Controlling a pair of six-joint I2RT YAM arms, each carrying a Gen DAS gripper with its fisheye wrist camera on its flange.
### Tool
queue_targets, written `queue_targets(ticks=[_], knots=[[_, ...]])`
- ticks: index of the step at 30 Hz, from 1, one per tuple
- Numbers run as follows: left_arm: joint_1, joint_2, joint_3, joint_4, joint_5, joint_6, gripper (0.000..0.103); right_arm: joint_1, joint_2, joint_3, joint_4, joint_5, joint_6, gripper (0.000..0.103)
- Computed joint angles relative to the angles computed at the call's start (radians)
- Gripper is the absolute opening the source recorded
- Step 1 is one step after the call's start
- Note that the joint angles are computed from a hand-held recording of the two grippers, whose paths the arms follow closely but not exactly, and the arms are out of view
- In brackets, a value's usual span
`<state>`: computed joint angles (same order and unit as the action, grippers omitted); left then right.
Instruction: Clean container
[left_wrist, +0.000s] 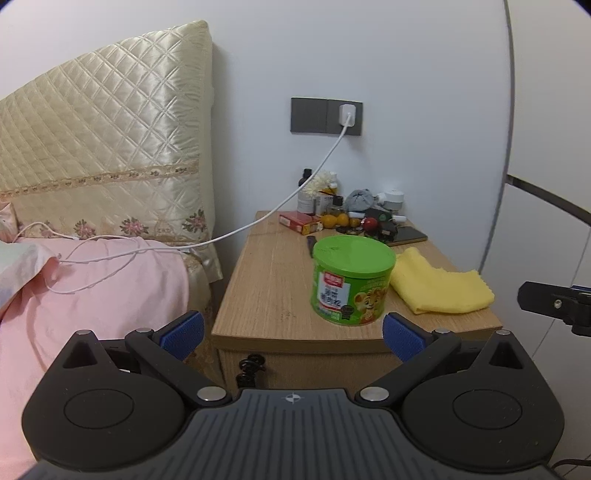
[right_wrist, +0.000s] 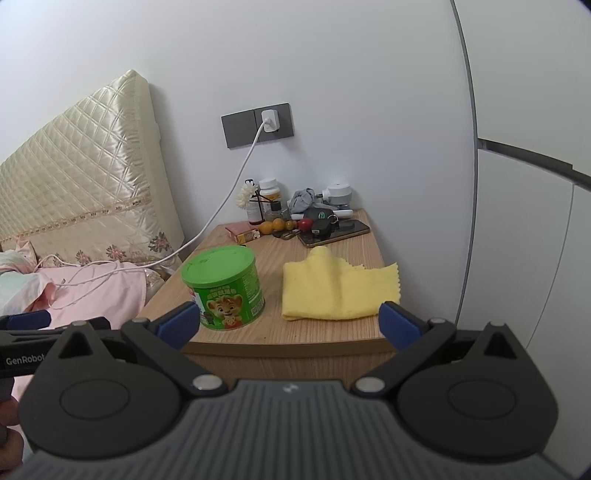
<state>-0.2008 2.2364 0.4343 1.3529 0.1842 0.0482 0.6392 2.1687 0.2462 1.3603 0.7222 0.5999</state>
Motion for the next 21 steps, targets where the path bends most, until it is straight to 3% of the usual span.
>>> queue_targets(ticks=[2, 4, 7, 14, 21], knots=[[0.04, 0.01, -0.004, 0.023, 0.06, 0.003, 0.103, -0.003, 0.005, 0.0, 0.013, -0.014, 0.009, 0.103], [0.039, 0.013, -0.022, 0.055, 0.049, 0.031, 0.103, 0.018, 0.045, -0.02, 0.102, 0.003, 0.013, 0.103], [0.038, 0.008, -0.043, 0.067, 0.041, 0.027, 0.103, 0.027, 0.017, -0.008, 0.038, 0.013, 0.013, 0.103], [0.032, -0.02, -0.046, 0.032, -0.001, 0.039, 0.103, 0.022, 0.018, -0.013, 0.033, 0.017, 0.023, 0.103], [0.046, -0.036, -0.046, 0.013, 0.019, 0.031, 0.103, 0.024, -0.007, -0.012, -0.003, 0.023, 0.025, 0.103]])
